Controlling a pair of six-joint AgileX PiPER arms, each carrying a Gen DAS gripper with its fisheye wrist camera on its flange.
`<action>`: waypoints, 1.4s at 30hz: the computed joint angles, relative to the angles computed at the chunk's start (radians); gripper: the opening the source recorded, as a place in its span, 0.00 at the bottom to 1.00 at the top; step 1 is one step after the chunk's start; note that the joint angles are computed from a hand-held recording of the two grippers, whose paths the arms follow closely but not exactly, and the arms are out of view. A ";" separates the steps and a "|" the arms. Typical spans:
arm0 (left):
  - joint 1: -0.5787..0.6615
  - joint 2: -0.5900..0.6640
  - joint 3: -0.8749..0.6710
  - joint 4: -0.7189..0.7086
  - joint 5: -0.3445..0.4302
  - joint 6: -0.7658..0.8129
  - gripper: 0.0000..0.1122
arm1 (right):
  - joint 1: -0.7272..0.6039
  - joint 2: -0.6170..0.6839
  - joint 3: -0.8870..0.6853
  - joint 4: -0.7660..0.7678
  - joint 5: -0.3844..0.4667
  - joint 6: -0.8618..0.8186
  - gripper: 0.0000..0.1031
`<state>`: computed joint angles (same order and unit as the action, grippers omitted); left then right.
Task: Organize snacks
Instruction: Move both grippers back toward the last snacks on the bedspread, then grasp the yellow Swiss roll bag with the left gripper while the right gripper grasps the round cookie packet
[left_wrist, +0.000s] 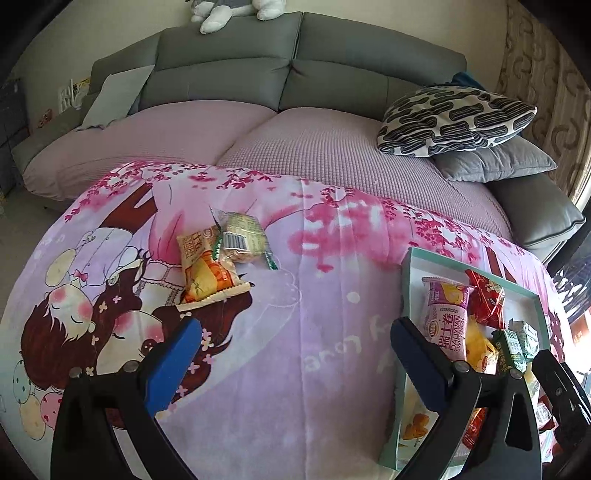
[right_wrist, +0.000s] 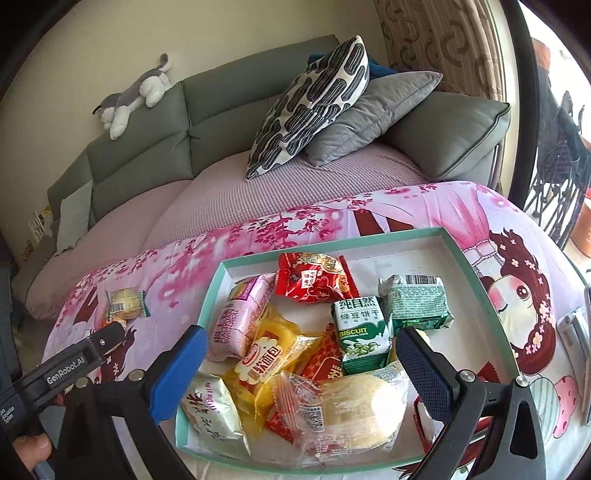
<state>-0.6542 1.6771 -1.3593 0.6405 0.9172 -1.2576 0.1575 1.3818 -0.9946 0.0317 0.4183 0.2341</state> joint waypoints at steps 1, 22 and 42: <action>0.006 -0.007 0.006 0.001 0.002 -0.002 0.91 | 0.011 0.002 -0.004 -0.010 0.003 0.011 1.00; 0.301 -0.149 0.134 -0.092 -0.070 0.118 0.91 | 0.288 0.196 -0.211 0.019 -0.025 0.061 1.00; 0.518 0.093 0.079 -0.594 -0.326 0.640 0.87 | 0.296 0.959 -1.233 0.417 0.514 -0.287 0.89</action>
